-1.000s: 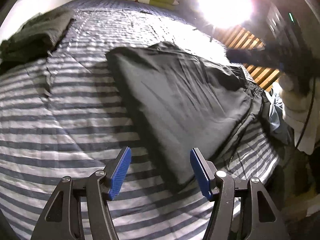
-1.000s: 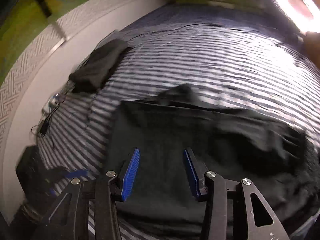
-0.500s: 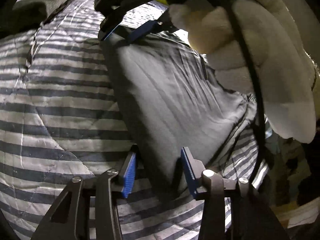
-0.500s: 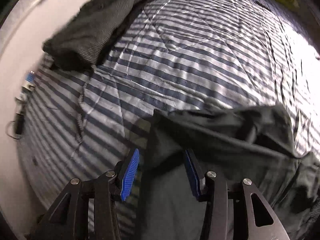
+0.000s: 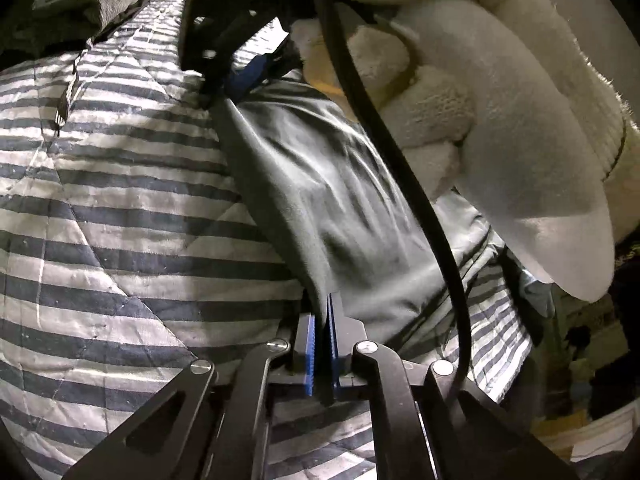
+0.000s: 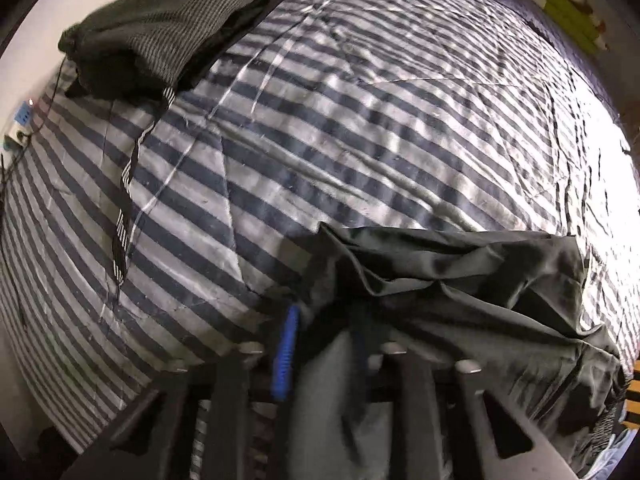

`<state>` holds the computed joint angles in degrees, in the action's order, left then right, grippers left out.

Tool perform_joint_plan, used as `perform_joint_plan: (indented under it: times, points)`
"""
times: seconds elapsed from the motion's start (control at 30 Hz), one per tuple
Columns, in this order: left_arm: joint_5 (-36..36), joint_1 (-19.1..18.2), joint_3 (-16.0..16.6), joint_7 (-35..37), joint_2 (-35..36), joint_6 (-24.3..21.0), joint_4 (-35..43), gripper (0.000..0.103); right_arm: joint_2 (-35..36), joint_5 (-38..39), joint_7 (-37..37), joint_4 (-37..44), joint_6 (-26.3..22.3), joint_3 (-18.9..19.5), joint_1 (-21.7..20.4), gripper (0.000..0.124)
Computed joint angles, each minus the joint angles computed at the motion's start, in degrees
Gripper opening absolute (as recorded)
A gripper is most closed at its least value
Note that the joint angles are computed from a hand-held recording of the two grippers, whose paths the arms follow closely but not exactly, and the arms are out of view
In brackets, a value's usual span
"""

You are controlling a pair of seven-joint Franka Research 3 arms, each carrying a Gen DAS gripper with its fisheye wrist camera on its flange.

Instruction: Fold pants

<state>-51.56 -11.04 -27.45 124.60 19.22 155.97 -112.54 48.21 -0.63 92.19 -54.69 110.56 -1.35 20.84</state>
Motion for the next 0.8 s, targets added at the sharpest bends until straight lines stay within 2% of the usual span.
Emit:
perform_joint_plan:
  times: [0.07,0.2,0.3,0.43,0.57,0.8]
  points:
    - [-0.7,0.1,-0.4,0.7,-0.6,0.6,-0.3,0.004,-1.9,2.8,-0.4,-2.9,2.1,1.2,-1.9,0.004]
    - [-5.1,-0.1,-1.6,5.0,-3.5,3.0,-1.3,0.004,-7.8,11.2,-3.1,-12.0,9.3,4.2,-6.7,0.003]
    - [-6.0,-2.1,-1.1,6.7,-5.5,5.2,-1.5,0.004,-12.0,17.6,-6.3,-17.6,13.5,5.6,-10.0,0.003]
    - [-5.6,-4.3,-0.3,6.0,-6.0,4.7,0.2,0.003,-14.1,26.2,-9.7,-18.4,15.0,7.1,-14.1,0.003]
    - [-0.6,-6.9,0.7,3.0,-4.6,3.1,4.4,0.003,-18.9,31.8,-12.1,-23.2,17.1,6.7,-16.9,0.003]
    - [17.0,-13.9,-0.3,-8.7,5.4,0.9,19.3,0.003,-26.4,38.1,-17.2,-31.4,20.1,3.1,-23.2,0.003]
